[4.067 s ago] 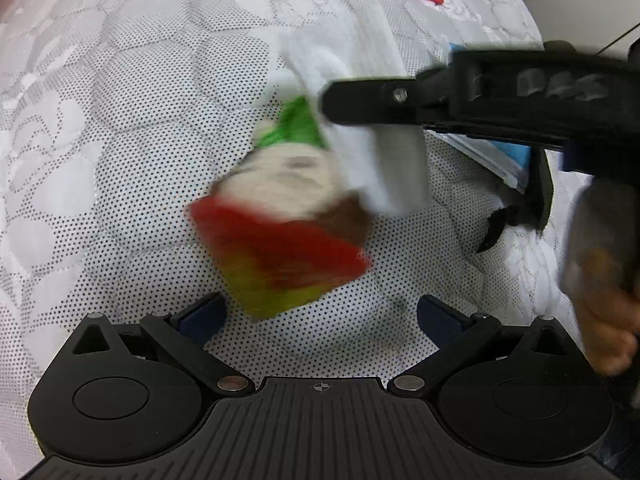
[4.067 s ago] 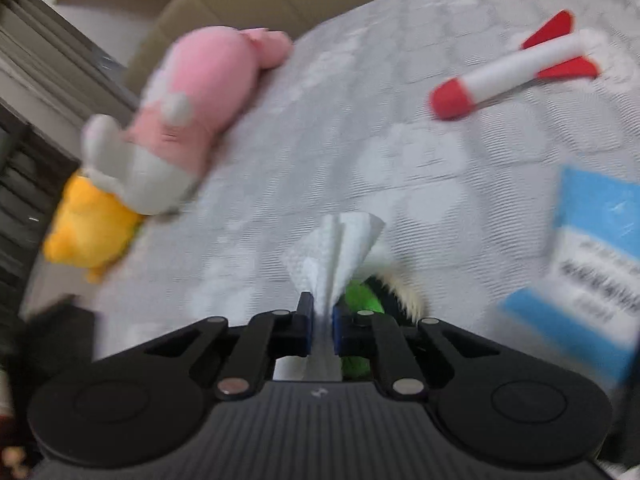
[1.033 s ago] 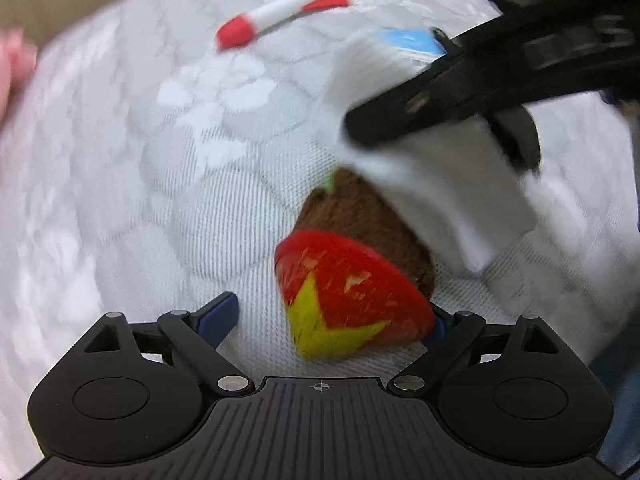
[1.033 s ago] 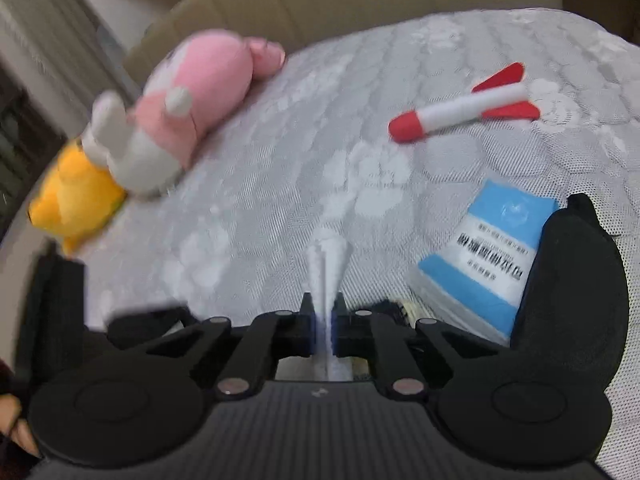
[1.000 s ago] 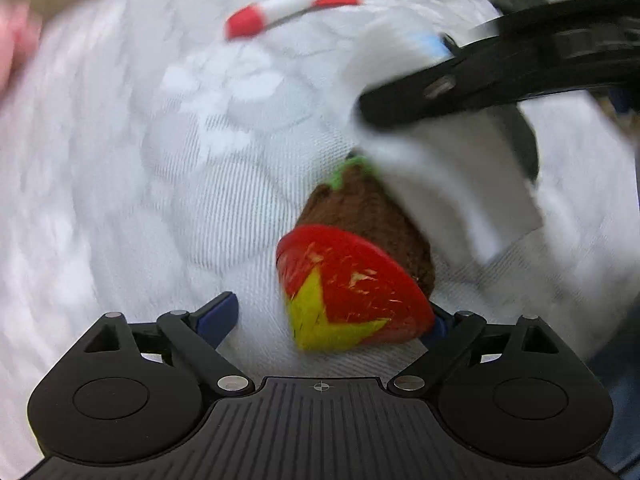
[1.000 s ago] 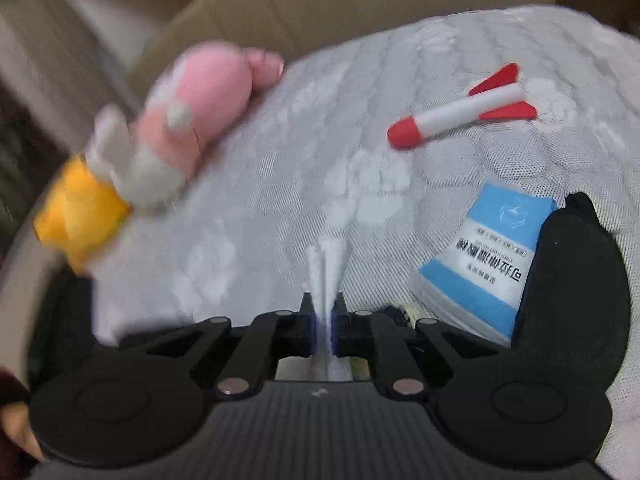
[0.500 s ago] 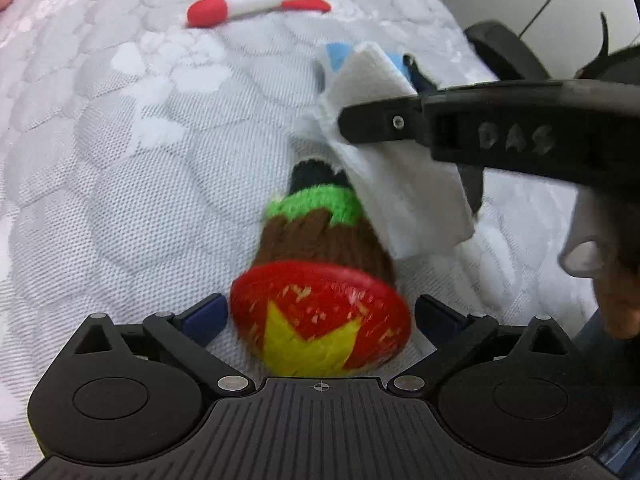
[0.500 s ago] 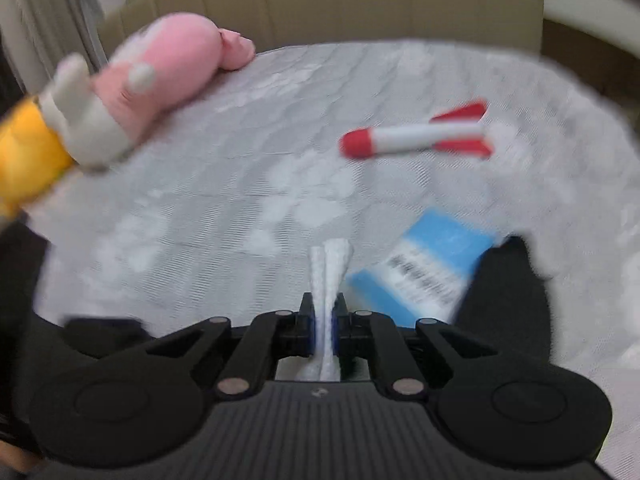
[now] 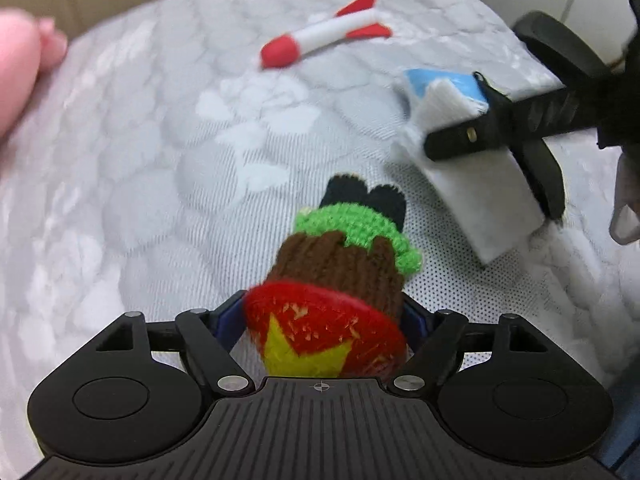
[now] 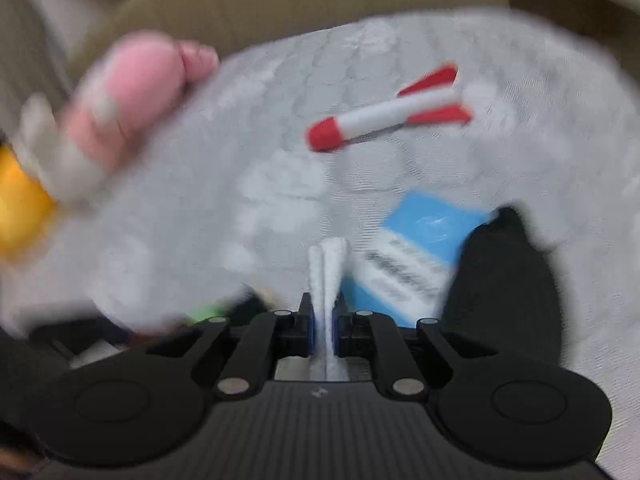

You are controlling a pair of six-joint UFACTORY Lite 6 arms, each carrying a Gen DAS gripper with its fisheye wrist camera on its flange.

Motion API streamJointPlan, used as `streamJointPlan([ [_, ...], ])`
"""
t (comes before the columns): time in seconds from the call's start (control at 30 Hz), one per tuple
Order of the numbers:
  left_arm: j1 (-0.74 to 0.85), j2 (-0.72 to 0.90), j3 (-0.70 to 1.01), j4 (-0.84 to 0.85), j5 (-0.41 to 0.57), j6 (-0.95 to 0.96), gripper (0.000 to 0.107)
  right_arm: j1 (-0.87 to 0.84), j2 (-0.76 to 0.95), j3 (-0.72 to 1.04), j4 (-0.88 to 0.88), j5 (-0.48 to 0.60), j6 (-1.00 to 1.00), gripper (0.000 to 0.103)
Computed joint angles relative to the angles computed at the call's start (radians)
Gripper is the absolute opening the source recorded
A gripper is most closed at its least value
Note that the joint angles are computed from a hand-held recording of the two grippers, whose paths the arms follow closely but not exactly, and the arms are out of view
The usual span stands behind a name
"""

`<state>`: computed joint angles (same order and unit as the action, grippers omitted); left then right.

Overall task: Clean container
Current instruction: 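Wipe the doll's back and green hat with the right gripper's wipe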

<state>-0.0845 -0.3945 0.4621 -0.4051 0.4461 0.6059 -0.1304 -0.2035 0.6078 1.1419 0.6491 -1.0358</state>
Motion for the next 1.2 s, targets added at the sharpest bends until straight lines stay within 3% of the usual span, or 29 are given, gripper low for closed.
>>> streamJointPlan([
  [0.07, -0.002, 0.009, 0.003, -0.002, 0.016, -0.009, 0.086, -0.062, 0.092, 0.026, 0.13, 0.139, -0.053, 0.01],
  [0.13, -0.025, 0.006, -0.001, 0.041, 0.015, -0.051, 0.089, -0.047, 0.126, 0.029, 0.179, 0.161, -0.084, 0.01],
  [0.53, -0.066, 0.006, -0.01, 0.149, 0.03, -0.117, 0.094, 0.107, 0.052, -0.01, -0.08, -0.118, 0.067, 0.014],
  [0.6, -0.063, -0.024, -0.007, 0.182, 0.071, -0.138, 0.094, 0.127, 0.018, -0.031, -0.15, -0.158, 0.129, 0.014],
  [0.67, -0.026, -0.104, -0.003, 0.197, 0.177, -0.095, 0.097, 0.131, -0.029, -0.059, -0.207, -0.175, 0.181, 0.014],
  [0.73, 0.03, -0.208, -0.002, 0.201, 0.288, -0.011, 0.099, 0.084, -0.104, -0.087, -0.205, -0.12, 0.183, 0.014],
  [0.83, 0.236, -0.332, 0.007, 0.117, 0.426, 0.197, 0.102, 0.005, -0.226, -0.107, -0.068, 0.061, 0.115, 0.014],
  [0.97, 0.503, -0.192, 0.057, -0.016, 0.473, 0.325, 0.102, 0.05, -0.28, -0.129, 0.14, 0.23, 0.071, 0.014],
  [1.03, 0.543, -0.101, 0.08, -0.041, 0.456, 0.302, 0.102, 0.178, -0.258, -0.124, 0.124, 0.149, 0.102, 0.014],
  [1.1, 0.558, -0.075, 0.087, -0.056, 0.461, 0.306, 0.102, 0.301, -0.242, -0.104, -0.038, -0.007, 0.203, 0.014],
  [1.2, 0.542, -0.122, 0.065, -0.076, 0.47, 0.338, 0.102, 0.233, -0.232, -0.086, -0.236, -0.048, 0.29, 0.014],
])
